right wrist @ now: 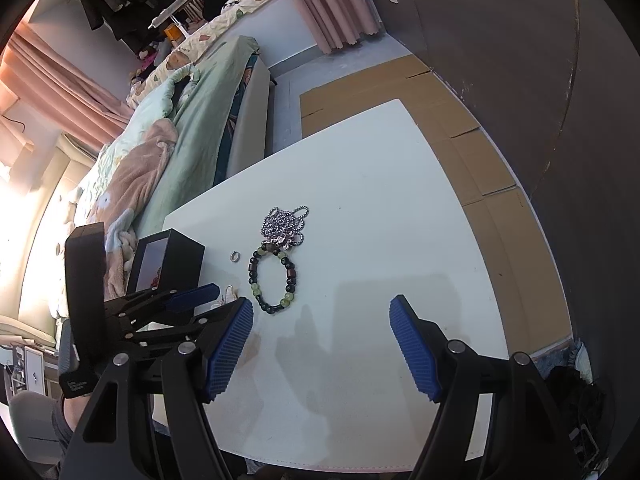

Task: Organize jewelry
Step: 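Move the left tool to the white butterfly brooch and grasp it, then carry the butterfly brooch into the box with the left tool while the right tool grasps the black-green bead bracelet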

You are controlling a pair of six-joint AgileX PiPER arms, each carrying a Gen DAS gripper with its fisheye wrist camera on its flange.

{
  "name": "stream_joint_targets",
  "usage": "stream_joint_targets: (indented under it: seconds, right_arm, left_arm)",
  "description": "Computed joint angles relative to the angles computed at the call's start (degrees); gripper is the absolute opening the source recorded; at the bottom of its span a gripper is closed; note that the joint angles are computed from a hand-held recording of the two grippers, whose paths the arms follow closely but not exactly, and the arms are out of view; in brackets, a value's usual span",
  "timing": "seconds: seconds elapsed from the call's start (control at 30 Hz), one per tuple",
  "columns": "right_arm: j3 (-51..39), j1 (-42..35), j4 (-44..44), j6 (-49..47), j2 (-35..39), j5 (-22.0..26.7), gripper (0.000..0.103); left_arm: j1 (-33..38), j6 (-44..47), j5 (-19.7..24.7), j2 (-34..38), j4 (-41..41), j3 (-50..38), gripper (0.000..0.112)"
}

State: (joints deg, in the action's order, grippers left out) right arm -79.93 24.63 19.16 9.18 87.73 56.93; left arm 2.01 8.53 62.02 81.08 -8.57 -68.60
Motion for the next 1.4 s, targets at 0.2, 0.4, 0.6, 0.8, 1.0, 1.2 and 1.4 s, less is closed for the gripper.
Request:
stream_joint_targets:
  seconds: [0.2, 0.4, 0.6, 0.8, 1.0, 1.2, 1.4]
  right_arm:
    - [0.33, 0.18, -0.13, -0.26, -0.38, -0.1, 0.07]
    - [-0.05, 0.96, -0.78, -0.09, -0.09, 0.08, 0.07]
    - [-0.07, 0.73, -0.88, 0.31, -0.19, 0.11, 0.07]
    - [-0.08, 0.71, -1.32, 0.39, -0.12, 0.25, 0.07]
    - [-0.45, 0.68, -2.1, 0.75, 0.48, 0.98, 0.07]
    - [-0.69, 1.51, -2.93, 1.34, 1.53, 1.23, 0.07]
    - [-1.42, 2.99, -2.8, 1.45, 3.72, 0.88, 0.068]
  left_arm:
    - [-1.19, -0.54, -1.71, 0.82, 1.19, 0.46, 0.063]
    - [0.33, 0.74, 0.8, 2.82, -3.04, 0.36, 0.064]
    - [6.63, 6.78, 7.34, 2.61, -12.2, -1.03, 0.064]
    - [2.03, 3.86, 4.31, -0.84, -5.8, 2.71, 0.061]
    - [0.3, 0.99, 2.33, -1.94, 0.02, 4.2, 0.032]
    - [4.81, 4.45, 3.23, -1.85, -3.21, 2.87, 0.012]
    - [7.43, 7.54, 4.32, -0.29, -7.95, 0.73, 0.012]
